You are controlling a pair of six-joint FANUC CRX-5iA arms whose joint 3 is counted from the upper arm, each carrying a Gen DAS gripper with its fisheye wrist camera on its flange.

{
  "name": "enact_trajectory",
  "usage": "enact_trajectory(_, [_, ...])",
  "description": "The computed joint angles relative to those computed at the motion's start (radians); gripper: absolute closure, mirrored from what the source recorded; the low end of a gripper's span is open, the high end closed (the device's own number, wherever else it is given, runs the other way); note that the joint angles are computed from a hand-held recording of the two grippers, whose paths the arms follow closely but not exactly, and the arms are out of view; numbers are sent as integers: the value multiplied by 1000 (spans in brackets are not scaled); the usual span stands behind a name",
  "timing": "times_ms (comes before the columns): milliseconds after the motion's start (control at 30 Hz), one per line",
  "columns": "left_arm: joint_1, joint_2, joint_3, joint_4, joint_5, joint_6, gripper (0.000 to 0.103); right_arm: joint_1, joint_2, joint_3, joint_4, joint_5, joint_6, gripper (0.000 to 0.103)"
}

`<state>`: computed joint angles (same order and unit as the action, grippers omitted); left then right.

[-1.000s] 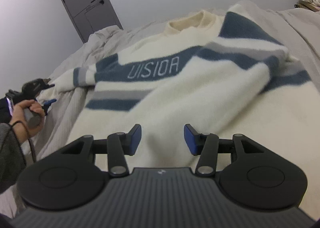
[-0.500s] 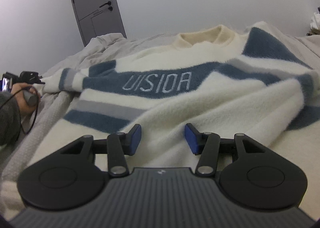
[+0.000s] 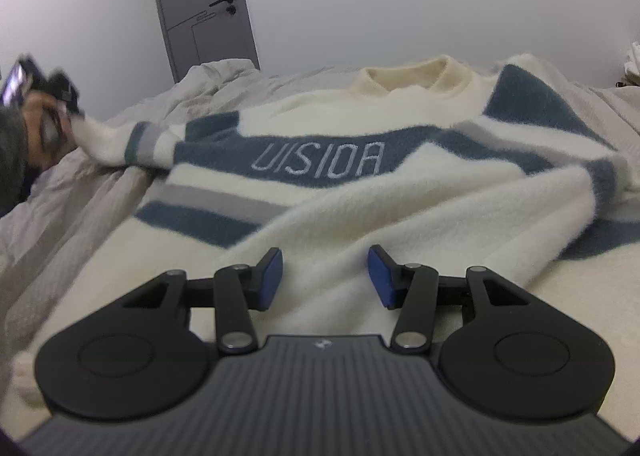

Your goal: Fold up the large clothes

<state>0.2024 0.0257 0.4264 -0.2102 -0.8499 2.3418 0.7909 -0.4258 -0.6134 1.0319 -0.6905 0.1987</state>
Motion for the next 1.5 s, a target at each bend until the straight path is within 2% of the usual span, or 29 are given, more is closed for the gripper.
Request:
enact_trajectory(200, [-81, -7, 172, 45, -58, -220, 94, 61, -42, 5, -39, -85, 20, 53])
enact_trajectory(267, [-119, -12, 220, 65, -77, -299, 94, 79, -55, 31, -120, -111, 70, 53])
enact_trajectory(400, [-224, -14, 318, 75, -115, -409, 94, 123, -76, 54, -184, -185, 91, 54])
enact_trajectory(467, [-291, -10, 364, 58, -137, -437, 94, 146, -94, 49, -174, -216, 73, 54])
enact_trajectory(667, [-553, 25, 498, -96, -237, -470, 94, 223, -182, 15, -93, -320, -48, 53])
enact_trajectory(800, [-745, 51, 544, -234, -292, -445, 94, 282, -254, -16, -30, -385, -123, 53])
enact_trajectory(1000, [-948, 103, 555, -332, -323, -385, 94, 336, -364, -51, 49, -483, -261, 53])
enact_trajectory(1100, [-1004, 101, 475, -321, -290, -349, 94, 321, -395, -58, 65, -523, -299, 52])
enact_trajectory(1267, [-1103, 137, 412, -292, -292, -291, 94, 277, -438, -78, 78, -561, -380, 51])
enact_trajectory(1333, [-1083, 123, 328, -230, -250, -325, 94, 253, -446, -87, 84, -566, -406, 51])
enact_trajectory(1500, [-1072, 111, 233, -157, -211, -374, 93, 204, -438, -107, 103, -557, -422, 51])
